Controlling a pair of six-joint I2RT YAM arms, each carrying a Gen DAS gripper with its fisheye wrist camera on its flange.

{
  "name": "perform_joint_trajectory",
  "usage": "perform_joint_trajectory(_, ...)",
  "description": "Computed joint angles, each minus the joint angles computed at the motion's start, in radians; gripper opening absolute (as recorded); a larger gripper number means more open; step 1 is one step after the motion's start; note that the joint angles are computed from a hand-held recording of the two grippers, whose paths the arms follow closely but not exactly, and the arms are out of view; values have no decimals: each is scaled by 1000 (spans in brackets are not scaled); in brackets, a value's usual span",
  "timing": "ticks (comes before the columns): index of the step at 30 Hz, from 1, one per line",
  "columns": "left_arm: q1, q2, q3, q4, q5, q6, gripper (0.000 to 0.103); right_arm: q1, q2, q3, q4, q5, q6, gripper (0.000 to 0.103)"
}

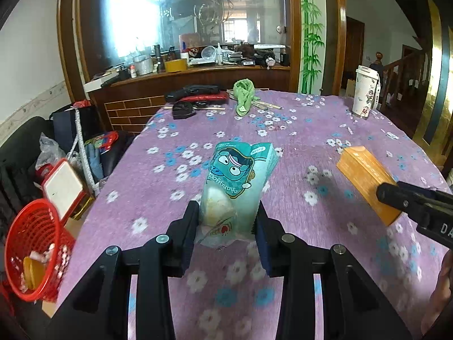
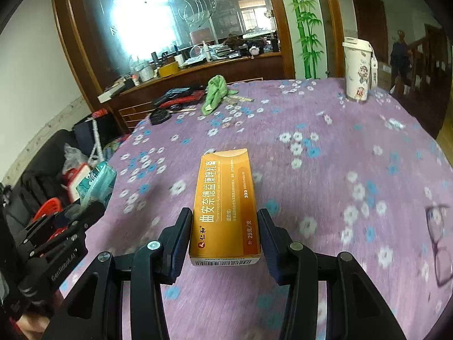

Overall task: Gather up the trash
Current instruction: 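Lift the teal packet and orange box and hold them above the table, then carry the teal packet and orange box over the red wastebasket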

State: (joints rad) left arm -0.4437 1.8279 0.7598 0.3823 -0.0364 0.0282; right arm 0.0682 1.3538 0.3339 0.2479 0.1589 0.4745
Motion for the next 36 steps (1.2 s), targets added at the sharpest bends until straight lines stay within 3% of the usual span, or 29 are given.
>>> perform_joint_trajectory(8, 51, -231, -263, 51, 61, 37, 37, 372, -192, -105, -117, 202, 229, 50)
perform_joint_trajectory(18, 212, -424, -428, 26, 187, 87, 37, 660, -158, 10, -272, 376, 375, 50)
perform_joint_trajectory(25, 370, -468, -426, -16, 272, 148, 37, 695, -52, 94, -253, 360, 356, 50)
perform_joint_trajectory(36, 653, -397, -332, -51, 414, 208, 37, 666, 208, 307, -175, 227, 234, 50)
